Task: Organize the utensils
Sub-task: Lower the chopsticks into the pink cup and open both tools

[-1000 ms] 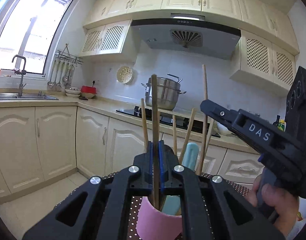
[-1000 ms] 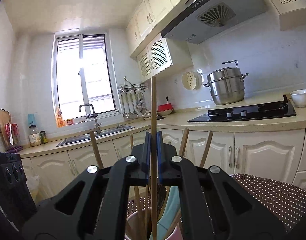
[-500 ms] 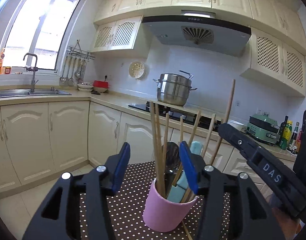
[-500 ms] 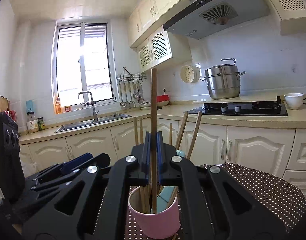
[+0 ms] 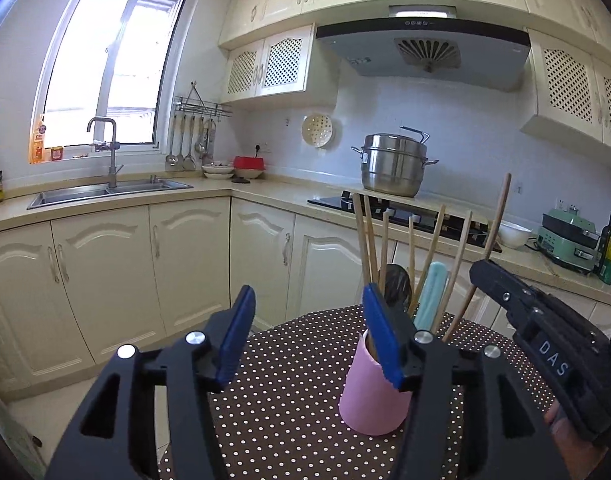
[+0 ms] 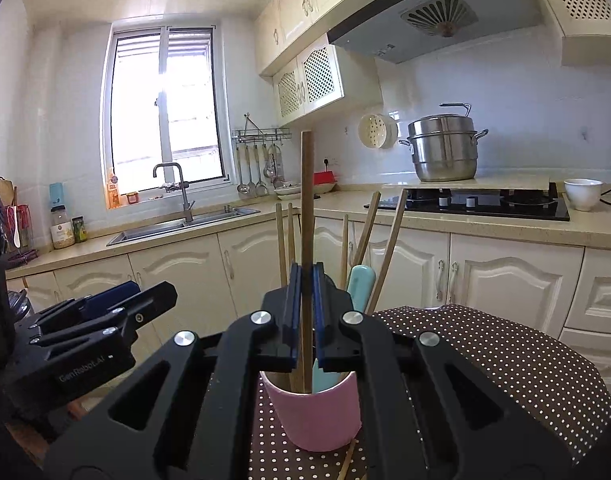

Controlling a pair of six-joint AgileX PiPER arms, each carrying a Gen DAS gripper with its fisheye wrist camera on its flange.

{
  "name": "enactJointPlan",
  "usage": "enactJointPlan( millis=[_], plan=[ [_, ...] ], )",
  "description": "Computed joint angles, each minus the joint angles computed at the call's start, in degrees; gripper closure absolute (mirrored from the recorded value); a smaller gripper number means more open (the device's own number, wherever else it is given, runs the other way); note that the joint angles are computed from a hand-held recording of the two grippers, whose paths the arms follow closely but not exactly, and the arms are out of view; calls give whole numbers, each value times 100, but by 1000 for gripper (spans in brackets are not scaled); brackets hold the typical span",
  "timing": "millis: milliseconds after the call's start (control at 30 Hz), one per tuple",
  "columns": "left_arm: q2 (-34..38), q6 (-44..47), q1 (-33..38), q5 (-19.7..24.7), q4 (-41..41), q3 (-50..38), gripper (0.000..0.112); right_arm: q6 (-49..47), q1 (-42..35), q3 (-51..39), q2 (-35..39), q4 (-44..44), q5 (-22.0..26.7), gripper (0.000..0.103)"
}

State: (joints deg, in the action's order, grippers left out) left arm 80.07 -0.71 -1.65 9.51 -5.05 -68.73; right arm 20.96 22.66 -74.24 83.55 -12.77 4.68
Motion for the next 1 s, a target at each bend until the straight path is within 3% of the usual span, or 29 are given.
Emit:
enactJointPlan(
  millis=[167, 233, 533, 667, 767, 833, 933, 1000],
  plan=[
    [-19, -1404, -147, 73, 1562, 34, 55, -585, -3, -103, 177, 611, 238, 97],
    [3, -1723, -182, 113, 1916, 21, 54, -364, 13, -152, 275, 385, 348, 97],
    [-53, -1601, -125, 185, 1781, 61, 52, -111, 43, -96, 287, 207, 350, 96],
    [-123, -1495, -102, 257, 1671, 75, 51, 536, 84, -72, 214, -376, 399, 96],
    [-160, -1097, -72, 431, 1247, -8, 49, 610, 110, -97, 153, -415, 499, 95],
    [-231, -1004, -63, 501, 1160, -5, 46, 938, 152, -62, 58, -732, 536, 90],
    [-390, -1421, -145, 521, 1617, 48, 43, 1561, 229, -5, -98, -1339, 581, 54],
    [-540, -1578, -177, 549, 1815, 99, 42, 1781, 272, 69, -245, -1530, 569, 50]
  ],
)
